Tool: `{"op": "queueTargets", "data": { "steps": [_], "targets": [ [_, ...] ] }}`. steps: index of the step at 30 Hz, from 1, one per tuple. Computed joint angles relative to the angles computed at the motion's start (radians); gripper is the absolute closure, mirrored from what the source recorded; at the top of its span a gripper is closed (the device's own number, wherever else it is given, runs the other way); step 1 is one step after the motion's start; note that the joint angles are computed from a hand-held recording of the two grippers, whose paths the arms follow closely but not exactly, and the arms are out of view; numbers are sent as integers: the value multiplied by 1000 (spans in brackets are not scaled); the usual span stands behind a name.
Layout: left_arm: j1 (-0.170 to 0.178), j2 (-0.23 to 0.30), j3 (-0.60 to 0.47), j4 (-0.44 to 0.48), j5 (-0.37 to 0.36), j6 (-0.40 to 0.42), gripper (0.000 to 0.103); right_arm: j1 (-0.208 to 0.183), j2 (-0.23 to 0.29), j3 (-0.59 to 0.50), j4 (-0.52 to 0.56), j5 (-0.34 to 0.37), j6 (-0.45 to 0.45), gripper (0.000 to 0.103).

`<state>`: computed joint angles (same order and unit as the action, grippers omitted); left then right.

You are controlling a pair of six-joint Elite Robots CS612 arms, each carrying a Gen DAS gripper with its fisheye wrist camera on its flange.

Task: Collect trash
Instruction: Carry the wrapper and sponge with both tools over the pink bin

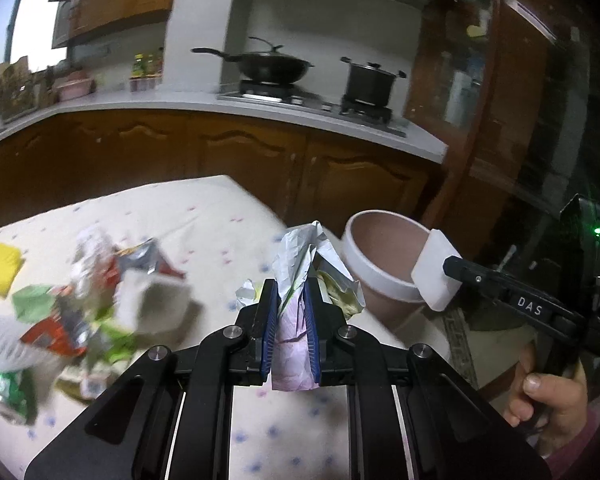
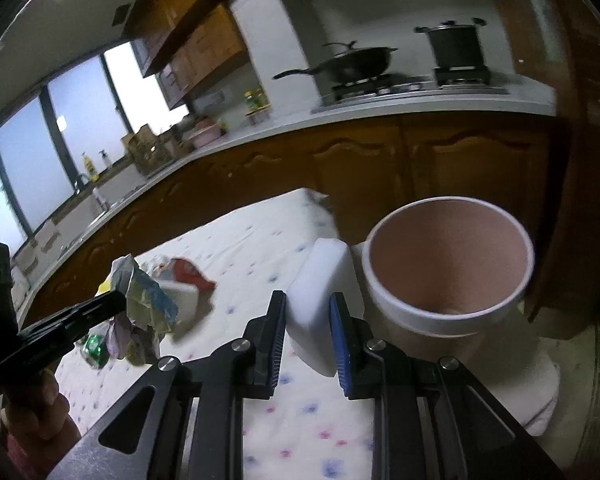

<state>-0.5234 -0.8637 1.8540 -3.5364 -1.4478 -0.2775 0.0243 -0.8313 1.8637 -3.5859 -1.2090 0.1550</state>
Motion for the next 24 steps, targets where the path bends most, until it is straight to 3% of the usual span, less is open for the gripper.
{"op": "queueTargets", "data": {
  "steps": [12, 24],
  "targets": [
    [-26, 64, -175, 102, -74, 45, 91, -60, 6, -20, -4, -34, 47, 81],
    [-41, 160, -376, 277, -147, 75, 91, -94, 39, -76, 34, -34, 81, 80]
  ]
}}
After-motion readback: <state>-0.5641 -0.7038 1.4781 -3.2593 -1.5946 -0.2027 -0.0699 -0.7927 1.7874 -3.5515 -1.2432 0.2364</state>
